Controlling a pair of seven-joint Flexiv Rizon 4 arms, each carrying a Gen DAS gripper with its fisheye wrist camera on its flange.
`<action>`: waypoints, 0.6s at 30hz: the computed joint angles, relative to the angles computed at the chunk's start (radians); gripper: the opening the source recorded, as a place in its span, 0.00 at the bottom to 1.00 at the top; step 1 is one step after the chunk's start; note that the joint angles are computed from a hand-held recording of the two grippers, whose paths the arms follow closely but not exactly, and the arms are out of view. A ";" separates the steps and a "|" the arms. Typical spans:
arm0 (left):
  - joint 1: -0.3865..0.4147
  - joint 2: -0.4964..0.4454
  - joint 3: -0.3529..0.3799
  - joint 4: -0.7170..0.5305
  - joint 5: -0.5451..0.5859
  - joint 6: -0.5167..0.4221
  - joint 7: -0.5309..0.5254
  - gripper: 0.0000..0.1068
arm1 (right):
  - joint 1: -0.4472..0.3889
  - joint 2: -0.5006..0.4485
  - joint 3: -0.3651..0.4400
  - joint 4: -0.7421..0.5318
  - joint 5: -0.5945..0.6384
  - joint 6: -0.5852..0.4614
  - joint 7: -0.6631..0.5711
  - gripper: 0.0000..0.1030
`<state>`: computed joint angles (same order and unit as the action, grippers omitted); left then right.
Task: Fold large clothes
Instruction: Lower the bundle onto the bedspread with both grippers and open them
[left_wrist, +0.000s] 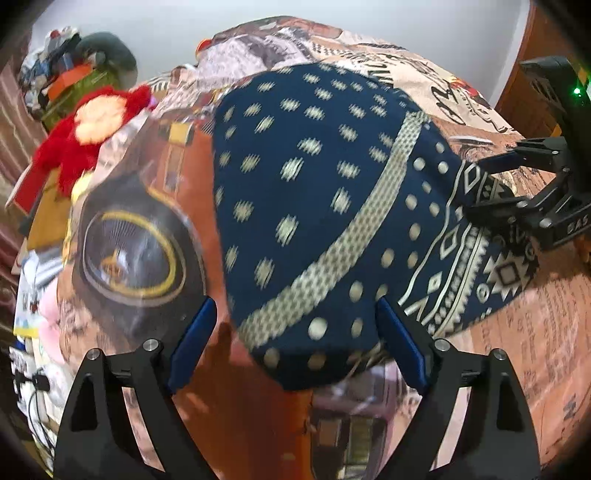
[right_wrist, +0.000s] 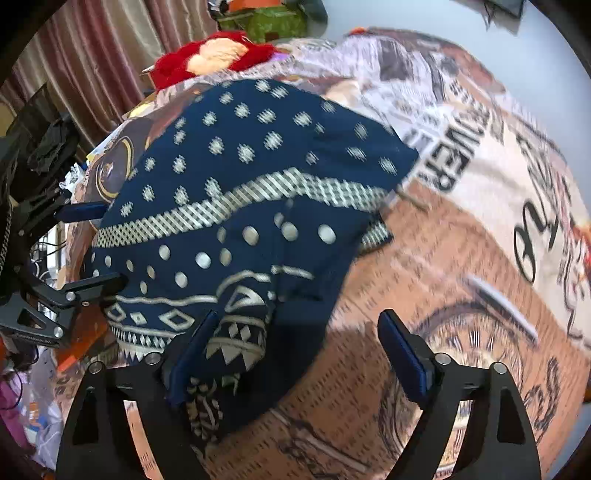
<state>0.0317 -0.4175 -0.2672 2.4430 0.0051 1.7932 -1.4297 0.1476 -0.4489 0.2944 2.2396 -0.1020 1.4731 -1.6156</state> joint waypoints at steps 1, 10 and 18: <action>-0.024 0.008 0.027 0.004 -0.006 -0.008 0.001 0.83 | -0.026 0.002 0.025 -0.004 0.012 -0.019 -0.014 0.86; 0.281 0.100 -0.221 0.088 0.072 0.055 -0.079 0.82 | -0.083 0.117 0.082 0.056 0.116 -0.008 -0.117 0.86; 0.120 0.119 -0.056 -0.069 0.034 0.050 -0.141 0.82 | -0.057 0.137 0.110 -0.011 0.195 0.110 -0.129 0.86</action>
